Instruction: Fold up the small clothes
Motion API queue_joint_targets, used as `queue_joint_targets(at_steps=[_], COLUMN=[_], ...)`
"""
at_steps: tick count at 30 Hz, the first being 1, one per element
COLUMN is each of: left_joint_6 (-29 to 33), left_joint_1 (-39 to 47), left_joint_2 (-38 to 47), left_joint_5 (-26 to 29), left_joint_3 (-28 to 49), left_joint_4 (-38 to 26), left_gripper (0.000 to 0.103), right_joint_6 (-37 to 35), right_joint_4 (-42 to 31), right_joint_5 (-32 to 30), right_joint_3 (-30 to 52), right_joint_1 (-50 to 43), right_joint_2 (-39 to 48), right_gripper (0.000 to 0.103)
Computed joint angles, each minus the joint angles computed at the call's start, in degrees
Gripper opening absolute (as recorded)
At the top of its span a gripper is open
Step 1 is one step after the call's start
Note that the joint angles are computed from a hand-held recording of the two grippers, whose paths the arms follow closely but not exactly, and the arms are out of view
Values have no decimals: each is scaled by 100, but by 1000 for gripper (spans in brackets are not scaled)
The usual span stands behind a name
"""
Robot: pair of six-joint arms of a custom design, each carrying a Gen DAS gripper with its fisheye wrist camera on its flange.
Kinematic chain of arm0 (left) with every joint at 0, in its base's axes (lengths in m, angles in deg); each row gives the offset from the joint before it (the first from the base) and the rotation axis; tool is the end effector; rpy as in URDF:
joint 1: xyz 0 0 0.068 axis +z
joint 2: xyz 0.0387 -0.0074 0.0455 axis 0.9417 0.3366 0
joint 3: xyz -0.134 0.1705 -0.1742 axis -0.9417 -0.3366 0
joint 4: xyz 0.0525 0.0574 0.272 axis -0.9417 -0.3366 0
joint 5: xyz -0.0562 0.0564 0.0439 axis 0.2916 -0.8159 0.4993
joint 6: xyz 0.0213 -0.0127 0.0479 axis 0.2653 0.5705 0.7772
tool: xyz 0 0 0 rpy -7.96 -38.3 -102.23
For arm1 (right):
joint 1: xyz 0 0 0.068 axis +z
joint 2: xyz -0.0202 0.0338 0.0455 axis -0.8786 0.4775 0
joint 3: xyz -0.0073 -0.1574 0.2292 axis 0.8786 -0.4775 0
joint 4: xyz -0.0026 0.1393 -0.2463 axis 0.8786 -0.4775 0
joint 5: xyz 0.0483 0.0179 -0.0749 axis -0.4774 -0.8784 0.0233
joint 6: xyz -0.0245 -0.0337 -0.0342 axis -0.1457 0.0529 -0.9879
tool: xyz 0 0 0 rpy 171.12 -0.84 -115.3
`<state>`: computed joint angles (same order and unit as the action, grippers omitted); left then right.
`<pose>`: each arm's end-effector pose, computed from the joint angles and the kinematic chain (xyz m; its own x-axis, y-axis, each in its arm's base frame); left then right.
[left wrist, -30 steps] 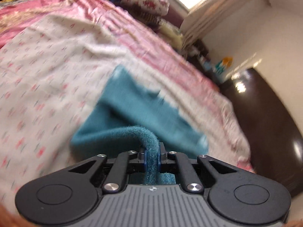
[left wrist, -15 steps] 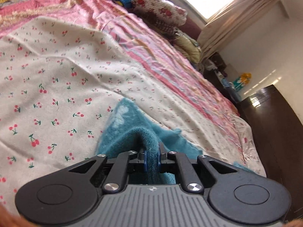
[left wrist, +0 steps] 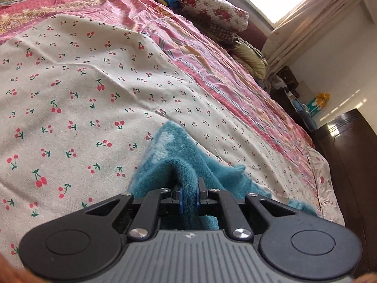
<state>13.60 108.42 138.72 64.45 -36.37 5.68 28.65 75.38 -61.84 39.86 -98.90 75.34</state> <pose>0.1596 0.0971 0.0347 -0.5399 -0.6637 -0.5177 -0.3071 0.7280 -0.6129 0.1912 -0.1040 -0.0293 -0.6751 0.6953 -0.2468 0.0261 0.3568 0.9338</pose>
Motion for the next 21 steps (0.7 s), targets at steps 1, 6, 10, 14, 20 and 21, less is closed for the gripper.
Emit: queue_joint_targets(at_steps=[1, 6, 10, 14, 20, 21], left_joint_6=[-50, -315, -640, -972, -1232, -1264], left_joint_1=[-30, -72, -82, -97, -289, -347], left_joint_2=[-11, -137, -107, 15, -111, -130], left_joint_5=[-42, -65, -14, -4, -167, -220], left_joint_3=[-4, 55, 88, 70, -65, -63], left_joint_4=[9, -149, -82, 211, 592, 616], left_gripper=[16, 16, 16, 17, 17, 17], right_joint_6=[13, -59, -123, 121, 270, 244], right_joint_4=[-2, -314, -345, -146, 97, 117], right_joint_5=[7, -28, -84, -172, -201, -182], right_joint_3=[19, 113, 96, 134, 76, 59], right_joint_1=[4, -46, -101, -168, -269, -266], right_joint_2=[-1, 7, -15, 98, 112, 100], right_gripper=[13, 13, 16, 20, 24, 25])
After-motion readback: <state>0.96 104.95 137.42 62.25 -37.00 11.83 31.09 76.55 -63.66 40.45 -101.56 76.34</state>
